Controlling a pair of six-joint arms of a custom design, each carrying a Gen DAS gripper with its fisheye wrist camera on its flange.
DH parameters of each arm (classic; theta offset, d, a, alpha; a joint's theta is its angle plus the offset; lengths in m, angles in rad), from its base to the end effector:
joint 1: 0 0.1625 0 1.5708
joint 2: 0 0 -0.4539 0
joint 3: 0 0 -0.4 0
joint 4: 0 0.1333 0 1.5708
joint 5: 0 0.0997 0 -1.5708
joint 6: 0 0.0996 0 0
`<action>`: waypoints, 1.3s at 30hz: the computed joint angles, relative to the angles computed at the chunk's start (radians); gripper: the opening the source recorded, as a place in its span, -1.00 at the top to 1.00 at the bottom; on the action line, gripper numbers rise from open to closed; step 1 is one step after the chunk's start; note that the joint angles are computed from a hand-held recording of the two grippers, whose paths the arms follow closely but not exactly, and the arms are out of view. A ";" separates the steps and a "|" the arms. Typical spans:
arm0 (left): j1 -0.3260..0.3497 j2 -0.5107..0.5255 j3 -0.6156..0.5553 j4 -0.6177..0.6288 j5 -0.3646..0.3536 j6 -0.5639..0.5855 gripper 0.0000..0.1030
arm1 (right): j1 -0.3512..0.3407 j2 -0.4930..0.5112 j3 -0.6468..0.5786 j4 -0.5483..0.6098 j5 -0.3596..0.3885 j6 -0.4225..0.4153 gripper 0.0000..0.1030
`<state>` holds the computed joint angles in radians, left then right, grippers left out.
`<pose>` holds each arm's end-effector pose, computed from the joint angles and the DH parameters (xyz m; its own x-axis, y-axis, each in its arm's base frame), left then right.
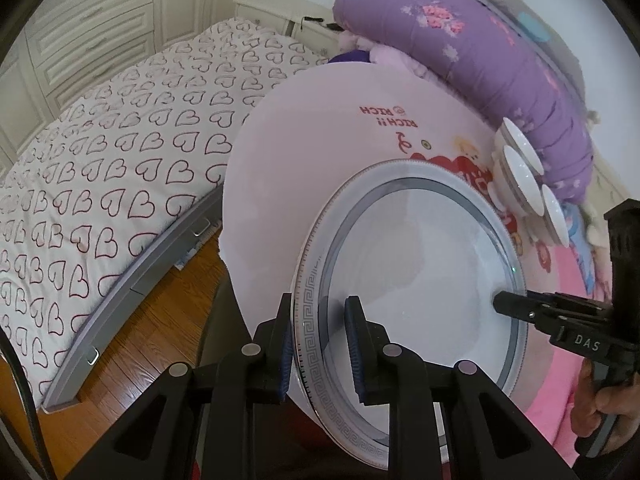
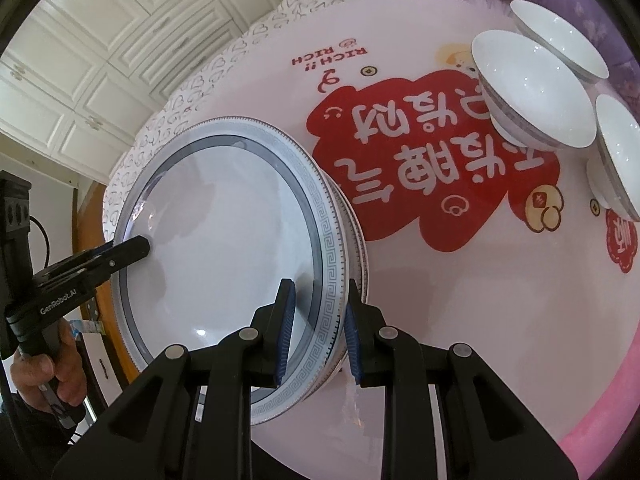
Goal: Organize plates and bowls
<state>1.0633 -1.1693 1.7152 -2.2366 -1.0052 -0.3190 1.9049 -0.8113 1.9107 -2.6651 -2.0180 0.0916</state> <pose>-0.1422 -0.6398 0.3011 -0.8815 0.0643 -0.4677 0.2170 0.9350 -0.2804 0.2798 -0.5310 0.0450 -0.8775 -0.2101 0.4311 -0.2487 0.9680 -0.0345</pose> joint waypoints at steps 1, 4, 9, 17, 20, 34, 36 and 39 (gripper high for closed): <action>0.000 -0.002 0.003 -0.004 0.002 0.002 0.63 | 0.000 0.001 -0.001 0.000 0.000 -0.001 0.54; -0.003 -0.007 0.014 -0.012 0.014 0.002 0.60 | 0.002 0.008 -0.006 0.006 -0.002 -0.003 0.54; 0.003 0.000 0.021 0.001 0.018 -0.008 0.56 | 0.006 0.017 -0.011 0.013 -0.019 -0.009 0.54; 0.029 0.025 0.002 0.002 -0.010 0.012 0.52 | 0.013 0.012 -0.012 0.023 -0.042 -0.007 0.54; 0.029 0.030 0.002 -0.003 0.003 0.025 0.56 | 0.021 0.009 -0.010 0.022 -0.068 -0.008 0.53; 0.015 0.025 0.010 -0.023 0.016 0.070 -0.20 | 0.024 0.009 -0.008 -0.030 -0.054 -0.031 0.15; -0.002 0.018 0.027 -0.065 0.045 0.097 -0.84 | 0.021 0.008 0.006 -0.074 -0.049 -0.037 -0.52; -0.031 0.011 0.056 -0.146 0.092 0.155 -0.97 | 0.017 0.005 0.032 -0.163 -0.042 -0.055 -0.89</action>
